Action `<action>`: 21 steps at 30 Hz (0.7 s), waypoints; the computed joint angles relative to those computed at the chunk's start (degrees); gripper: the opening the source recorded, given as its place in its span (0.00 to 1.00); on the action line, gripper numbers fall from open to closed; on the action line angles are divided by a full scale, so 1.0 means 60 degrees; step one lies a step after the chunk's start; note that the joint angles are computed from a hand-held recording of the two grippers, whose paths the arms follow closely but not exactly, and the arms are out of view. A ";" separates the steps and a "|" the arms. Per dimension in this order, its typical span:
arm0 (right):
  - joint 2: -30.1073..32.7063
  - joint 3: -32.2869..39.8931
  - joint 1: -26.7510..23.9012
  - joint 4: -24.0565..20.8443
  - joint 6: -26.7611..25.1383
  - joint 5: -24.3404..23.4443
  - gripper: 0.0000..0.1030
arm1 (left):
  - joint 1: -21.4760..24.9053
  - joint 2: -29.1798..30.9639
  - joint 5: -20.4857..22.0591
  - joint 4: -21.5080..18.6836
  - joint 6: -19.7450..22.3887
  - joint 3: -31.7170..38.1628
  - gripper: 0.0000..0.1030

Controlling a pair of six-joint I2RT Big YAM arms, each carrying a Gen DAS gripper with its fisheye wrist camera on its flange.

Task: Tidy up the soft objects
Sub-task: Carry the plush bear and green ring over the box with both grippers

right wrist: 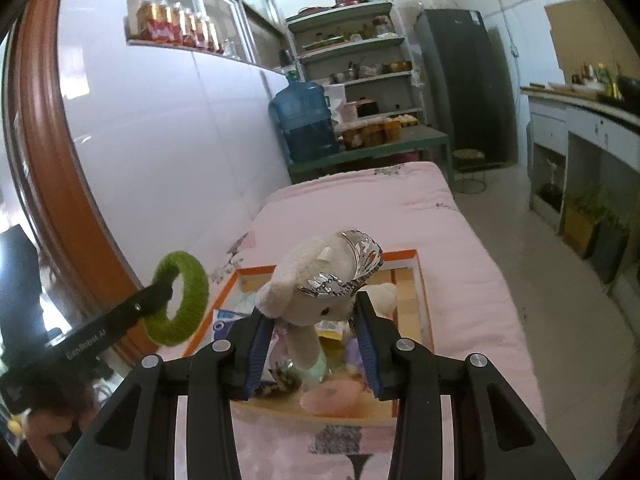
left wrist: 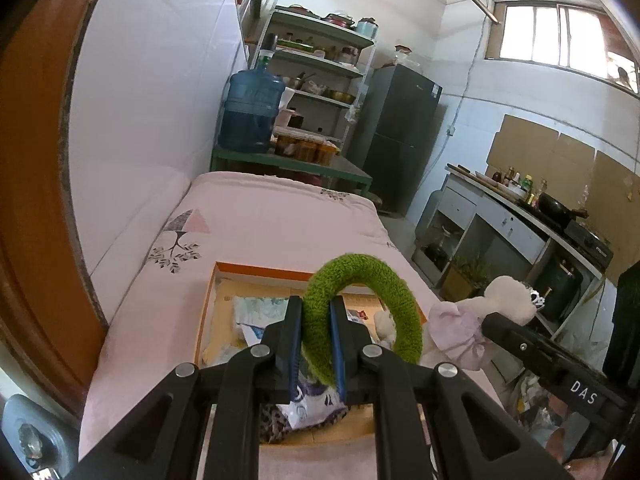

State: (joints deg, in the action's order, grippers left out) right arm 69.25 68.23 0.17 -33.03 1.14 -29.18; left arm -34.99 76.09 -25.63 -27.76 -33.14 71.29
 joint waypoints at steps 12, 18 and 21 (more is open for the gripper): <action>0.1321 0.0781 0.0335 0.0329 0.0773 0.0229 0.40 | 0.0736 0.0923 0.0782 -0.0395 0.0022 0.0724 0.13; 0.1903 0.1109 0.0437 0.0300 0.1023 0.0195 0.40 | 0.1002 0.1509 0.1085 -0.0867 0.0161 0.1219 0.13; 0.2137 0.1219 0.0487 0.0261 0.1112 0.0219 0.40 | 0.1083 0.1702 0.1067 -0.1046 0.0305 0.1365 0.13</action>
